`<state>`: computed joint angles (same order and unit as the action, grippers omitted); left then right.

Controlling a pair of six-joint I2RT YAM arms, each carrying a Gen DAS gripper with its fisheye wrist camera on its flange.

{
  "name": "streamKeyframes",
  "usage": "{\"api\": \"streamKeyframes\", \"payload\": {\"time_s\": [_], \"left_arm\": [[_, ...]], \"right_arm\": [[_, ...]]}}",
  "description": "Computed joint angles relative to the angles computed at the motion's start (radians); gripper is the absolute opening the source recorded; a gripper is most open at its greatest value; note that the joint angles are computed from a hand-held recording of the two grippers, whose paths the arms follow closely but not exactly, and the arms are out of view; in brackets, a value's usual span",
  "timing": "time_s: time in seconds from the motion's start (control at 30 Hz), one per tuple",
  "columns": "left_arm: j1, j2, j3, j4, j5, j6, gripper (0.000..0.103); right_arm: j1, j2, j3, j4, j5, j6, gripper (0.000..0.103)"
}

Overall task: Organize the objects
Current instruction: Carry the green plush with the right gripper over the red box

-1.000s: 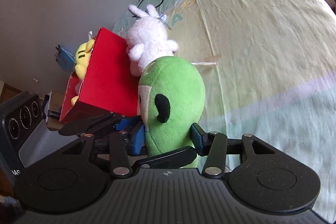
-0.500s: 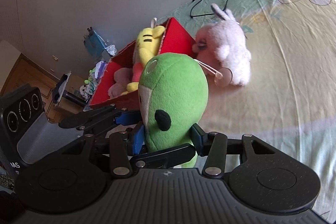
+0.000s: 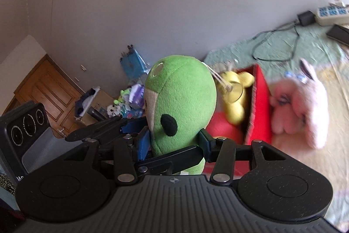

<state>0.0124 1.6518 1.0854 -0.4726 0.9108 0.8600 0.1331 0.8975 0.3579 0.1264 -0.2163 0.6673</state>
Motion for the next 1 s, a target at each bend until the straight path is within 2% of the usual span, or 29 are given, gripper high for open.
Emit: {"api": "streamKeyframes", "payload": {"time_s": [0.2, 0.43, 0.67, 1.0], "left_arm": [[0.058, 0.118, 0.174, 0.003, 0.031, -0.020, 0.083], [0.077, 0.314, 0.411, -0.061, -0.001, -0.040, 0.085], [0.060, 0.514, 0.591, -0.160, -0.068, -0.047, 0.085], [0.039, 0.658, 0.671, -0.203, -0.167, -0.021, 0.084]], "right_arm": [[0.070, 0.250, 0.113, 0.200, 0.066, 0.005, 0.051], [0.088, 0.511, 0.258, 0.314, 0.076, 0.047, 0.051], [0.090, 0.696, 0.354, 0.309, 0.078, 0.122, 0.051], [0.100, 0.845, 0.449, 0.204, 0.070, 0.174, 0.051]]}}
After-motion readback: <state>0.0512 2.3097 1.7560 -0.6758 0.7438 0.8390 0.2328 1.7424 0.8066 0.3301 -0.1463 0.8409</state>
